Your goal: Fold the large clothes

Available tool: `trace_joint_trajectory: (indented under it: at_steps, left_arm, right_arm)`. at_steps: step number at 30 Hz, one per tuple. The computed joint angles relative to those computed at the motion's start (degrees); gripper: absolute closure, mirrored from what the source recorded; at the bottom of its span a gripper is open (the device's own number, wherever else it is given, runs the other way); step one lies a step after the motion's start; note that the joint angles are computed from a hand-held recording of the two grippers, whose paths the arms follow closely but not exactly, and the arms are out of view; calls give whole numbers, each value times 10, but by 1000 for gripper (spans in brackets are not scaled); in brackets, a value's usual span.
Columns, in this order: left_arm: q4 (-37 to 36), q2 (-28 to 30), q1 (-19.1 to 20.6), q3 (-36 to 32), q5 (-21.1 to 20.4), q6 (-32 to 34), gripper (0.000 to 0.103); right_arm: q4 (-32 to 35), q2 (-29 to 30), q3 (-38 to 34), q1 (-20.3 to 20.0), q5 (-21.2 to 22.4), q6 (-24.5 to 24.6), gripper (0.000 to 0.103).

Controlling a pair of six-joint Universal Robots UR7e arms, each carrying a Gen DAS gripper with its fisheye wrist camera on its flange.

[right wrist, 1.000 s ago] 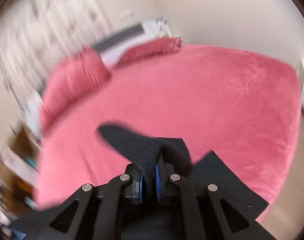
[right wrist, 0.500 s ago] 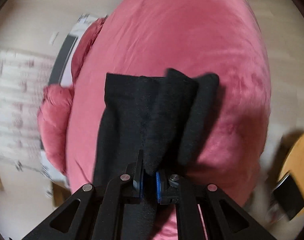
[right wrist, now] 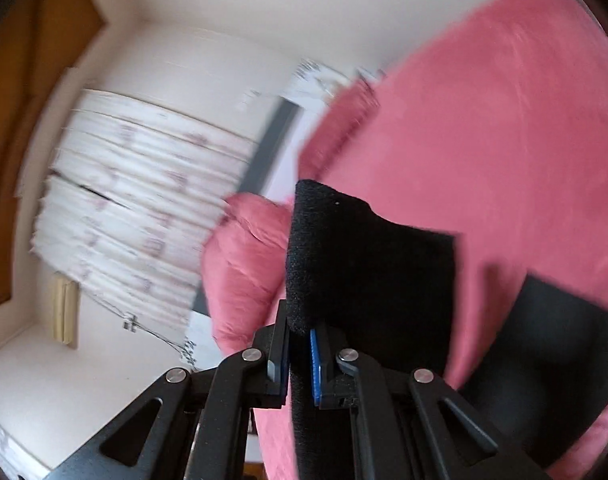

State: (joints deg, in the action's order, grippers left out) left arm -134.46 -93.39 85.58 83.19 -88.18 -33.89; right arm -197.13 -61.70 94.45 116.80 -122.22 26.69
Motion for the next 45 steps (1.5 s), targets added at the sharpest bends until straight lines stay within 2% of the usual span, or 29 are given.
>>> trace_joint_trajectory:
  at_steps: [2, 4, 5, 7, 8, 10, 11, 12, 14, 15, 18, 20, 21, 24, 26, 27, 29, 31, 33, 34, 35, 36, 37, 38, 39, 41, 43, 45]
  left_arm:
    - [27, -17, 18, 24, -4, 4, 86]
    - [45, -30, 43, 61, -5, -3, 86]
    - [57, -38, 53, 82, 7, -11, 86]
    - [67, -50, 75, 123, 20, -38, 86]
    - [59, -54, 85, 140, 22, -49, 91]
    - [18, -67, 85, 163, 17, -20, 90]
    - [33, -66, 77, 156, 32, -16, 89]
    - [55, -63, 69, 147, 49, -17, 89]
    - [72, -62, 64, 137, 59, -18, 89]
    - [72, -61, 62, 136, 62, -19, 89]
    - [64, -57, 52, 133, 67, -23, 89]
    - [54, -56, 47, 133, 64, -10, 89]
    - [55, -54, 44, 129, 66, -2, 89]
    - [69, -60, 35, 130, 88, 35, 89]
    - [74, -56, 31, 129, 105, 48, 88]
    - [80, -60, 26, 131, 116, 56, 88]
    - [90, -65, 19, 133, 132, 73, 88]
    - [102, -67, 11, 132, 151, 85, 83]
    - [127, -67, -14, 129, 213, 103, 79]
    - [137, -70, -26, 131, 237, 115, 76]
    - [144, -72, -37, 132, 259, 131, 75]
    - [146, -77, -49, 136, 282, 147, 72]
    - [141, -83, -58, 142, 297, 159, 69]
    - [136, -89, -66, 148, 313, 170, 65]
    - [125, -92, -75, 152, 331, 184, 62]
    - [107, -99, -96, 162, 379, 208, 51]
    - [78, -103, -109, 173, 409, 234, 46]
    - [44, -104, -128, 188, 438, 259, 42]
  right_arm:
    - [-30, -26, 46, 0, -12, -8, 95]
    - [-41, -65, 124, -20, -7, 29, 95]
    - [-43, -80, 161, -35, -3, 45, 95]
    - [-26, -100, 231, -69, -19, 106, 95]
    - [-31, -105, 262, -85, -18, 135, 95]
    - [-50, -108, 326, -121, -24, 212, 95]
    - [-84, -98, 351, -142, -14, 239, 95]
    - [-142, -84, 379, -165, 13, 266, 95]
    - [-227, -59, 399, -177, 44, 282, 95]
    - [-233, -54, 394, -173, 38, 276, 95]
    - [-172, -69, 361, -149, 3, 237, 95]
    - [-192, -74, 339, -122, -30, 191, 95]
    - [-193, -78, 333, -117, -29, 172, 95]
    - [-139, -96, 327, -102, -64, 147, 95]
    - [-103, -92, 319, -107, -78, 169, 95]
    - [-68, -99, 329, -108, -98, 207, 95]
    - [-47, -101, 353, -115, -111, 246, 95]
    - [-111, -75, 364, -121, -114, 245, 95]
    - [-153, -56, 357, -111, -126, 238, 89]
    - [-170, -59, 368, -112, -119, 240, 77]
    - [-182, -68, 387, -112, -105, 254, 71]
    - [-170, -88, 399, -110, -98, 278, 69]
    - [-134, -109, 403, -101, -115, 301, 69]
    - [-74, -124, 396, -90, -152, 325, 69]
    - [-14, -127, 381, -70, -212, 339, 69]
    - [106, -120, 349, -31, -331, 374, 66]
    - [226, -119, 322, 3, -401, 421, 66]
    - [346, -114, 293, 20, -423, 465, 66]
